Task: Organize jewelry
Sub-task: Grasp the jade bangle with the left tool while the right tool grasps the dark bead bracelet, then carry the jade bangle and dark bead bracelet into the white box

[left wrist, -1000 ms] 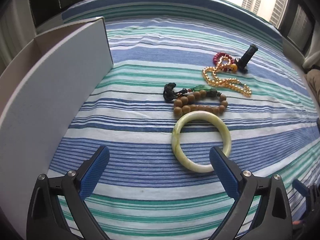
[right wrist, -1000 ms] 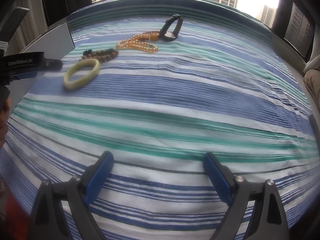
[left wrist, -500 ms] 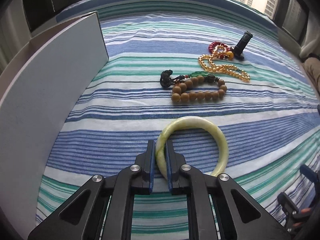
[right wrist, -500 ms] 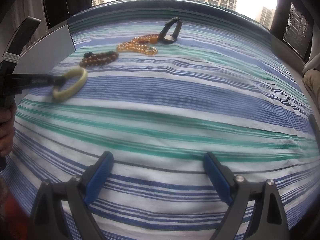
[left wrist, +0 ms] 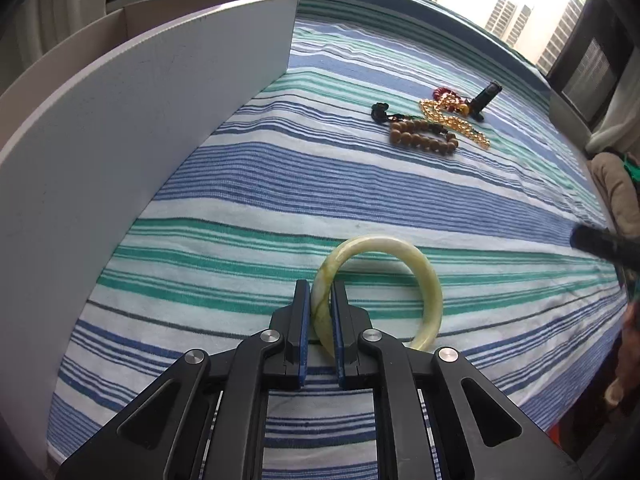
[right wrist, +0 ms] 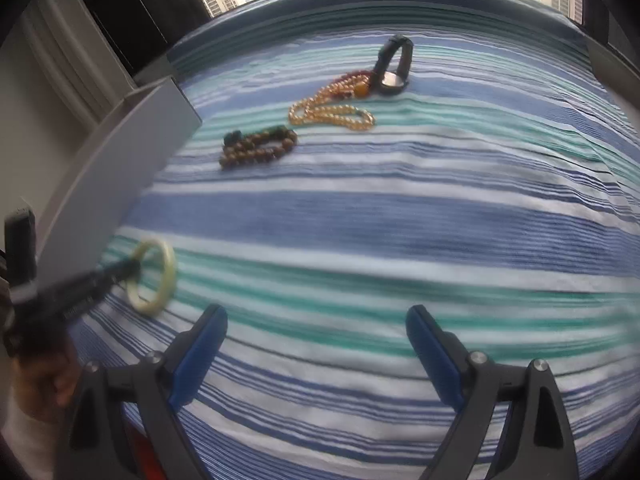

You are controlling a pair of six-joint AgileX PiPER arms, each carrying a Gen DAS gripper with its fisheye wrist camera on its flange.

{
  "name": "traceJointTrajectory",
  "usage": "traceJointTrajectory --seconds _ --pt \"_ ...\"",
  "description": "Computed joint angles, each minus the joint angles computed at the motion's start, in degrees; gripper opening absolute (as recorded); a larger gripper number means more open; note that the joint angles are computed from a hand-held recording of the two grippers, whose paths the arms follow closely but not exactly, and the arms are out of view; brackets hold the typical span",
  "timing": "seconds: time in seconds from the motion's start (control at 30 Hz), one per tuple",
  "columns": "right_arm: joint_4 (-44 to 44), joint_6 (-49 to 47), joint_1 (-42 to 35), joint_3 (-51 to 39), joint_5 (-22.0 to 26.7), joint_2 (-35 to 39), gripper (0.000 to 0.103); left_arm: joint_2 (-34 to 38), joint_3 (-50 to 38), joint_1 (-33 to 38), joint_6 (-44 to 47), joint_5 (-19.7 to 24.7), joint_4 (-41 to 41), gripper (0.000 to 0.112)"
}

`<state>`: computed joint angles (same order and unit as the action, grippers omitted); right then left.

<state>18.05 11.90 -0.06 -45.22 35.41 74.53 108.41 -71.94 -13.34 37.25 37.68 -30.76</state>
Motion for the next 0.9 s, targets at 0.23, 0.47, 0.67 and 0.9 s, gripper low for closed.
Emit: traceJointTrajectory --seconds 0.23,0.47,0.67,0.9 --pt "0.75 -7.61 1.58 -34.78 9.17 27.22 0.041 -0.95 2.33 0.39 2.08 -1.51 -2.03 0.008" --pt "-9.91 0.26 8.24 -69.05 23.91 53.07 0.041 -1.54 3.35 0.75 3.28 -2.09 -2.78 0.008" --pt "-18.52 3.15 12.34 -74.75 25.45 57.53 0.012 -1.51 3.55 1.37 4.84 -1.77 -4.52 0.008" --pt "-11.02 0.09 9.30 -55.06 12.56 41.76 0.012 -2.73 1.36 4.45 4.41 4.46 -6.01 0.008"
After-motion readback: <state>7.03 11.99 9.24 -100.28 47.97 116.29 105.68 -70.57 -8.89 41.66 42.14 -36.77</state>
